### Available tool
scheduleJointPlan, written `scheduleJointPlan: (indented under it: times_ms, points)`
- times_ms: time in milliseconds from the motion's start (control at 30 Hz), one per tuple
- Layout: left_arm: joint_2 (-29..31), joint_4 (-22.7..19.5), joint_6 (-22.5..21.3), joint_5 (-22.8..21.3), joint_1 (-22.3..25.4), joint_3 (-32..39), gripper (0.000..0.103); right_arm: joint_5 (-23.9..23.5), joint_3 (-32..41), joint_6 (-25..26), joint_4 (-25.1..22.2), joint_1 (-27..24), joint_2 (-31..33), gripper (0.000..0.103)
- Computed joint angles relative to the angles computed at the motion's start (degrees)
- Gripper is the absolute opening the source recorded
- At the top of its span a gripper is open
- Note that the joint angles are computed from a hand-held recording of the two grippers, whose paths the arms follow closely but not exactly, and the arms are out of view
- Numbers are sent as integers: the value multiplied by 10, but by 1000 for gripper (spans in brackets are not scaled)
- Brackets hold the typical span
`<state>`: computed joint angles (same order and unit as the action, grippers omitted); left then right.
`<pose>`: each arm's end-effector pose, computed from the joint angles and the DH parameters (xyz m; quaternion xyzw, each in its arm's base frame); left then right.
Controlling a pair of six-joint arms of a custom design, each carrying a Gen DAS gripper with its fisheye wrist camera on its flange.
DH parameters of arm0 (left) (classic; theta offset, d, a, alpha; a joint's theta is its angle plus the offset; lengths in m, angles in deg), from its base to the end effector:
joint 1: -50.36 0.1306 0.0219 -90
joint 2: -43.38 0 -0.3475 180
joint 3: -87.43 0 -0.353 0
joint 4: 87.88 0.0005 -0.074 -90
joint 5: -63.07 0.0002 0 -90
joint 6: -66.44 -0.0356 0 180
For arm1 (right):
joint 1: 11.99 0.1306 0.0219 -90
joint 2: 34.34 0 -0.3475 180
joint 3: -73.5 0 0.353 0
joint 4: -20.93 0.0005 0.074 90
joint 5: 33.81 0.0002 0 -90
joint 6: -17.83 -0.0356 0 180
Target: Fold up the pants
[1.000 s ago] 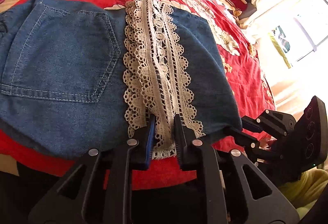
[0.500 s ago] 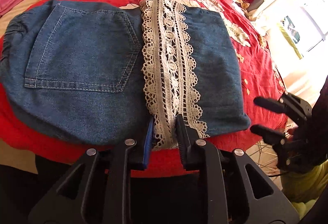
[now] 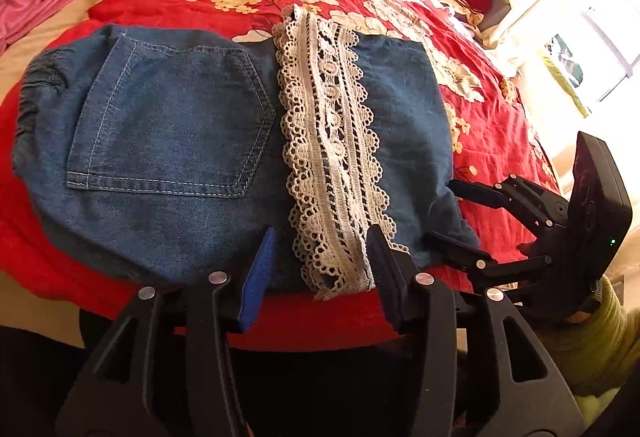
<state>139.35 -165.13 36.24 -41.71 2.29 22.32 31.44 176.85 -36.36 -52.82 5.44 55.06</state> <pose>0.3062 -0.3281 0.4983 -0.1324 0.9455 -0.1459 0.2593 0.3908 0.1378 0.4712 -0.4725 0.8181 0.1636 0.2842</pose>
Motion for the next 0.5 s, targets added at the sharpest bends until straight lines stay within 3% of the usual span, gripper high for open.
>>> scheduleJointPlan:
  times_ms: [167,233,300,500]
  points:
    - [-1,-10,1,-18,-4,9,48,-22,25,-34,-4,-23,4,71]
    - [-2,-12,1,-22,-5,12,50,-21,37,-51,-4,-28,7,81]
    - [-3,-14,1,-27,-6,14,52,-29,48,-61,-5,-33,8,81]
    - [-11,-26,6,-53,-10,18,62,-21,82,-77,2,-25,17,91]
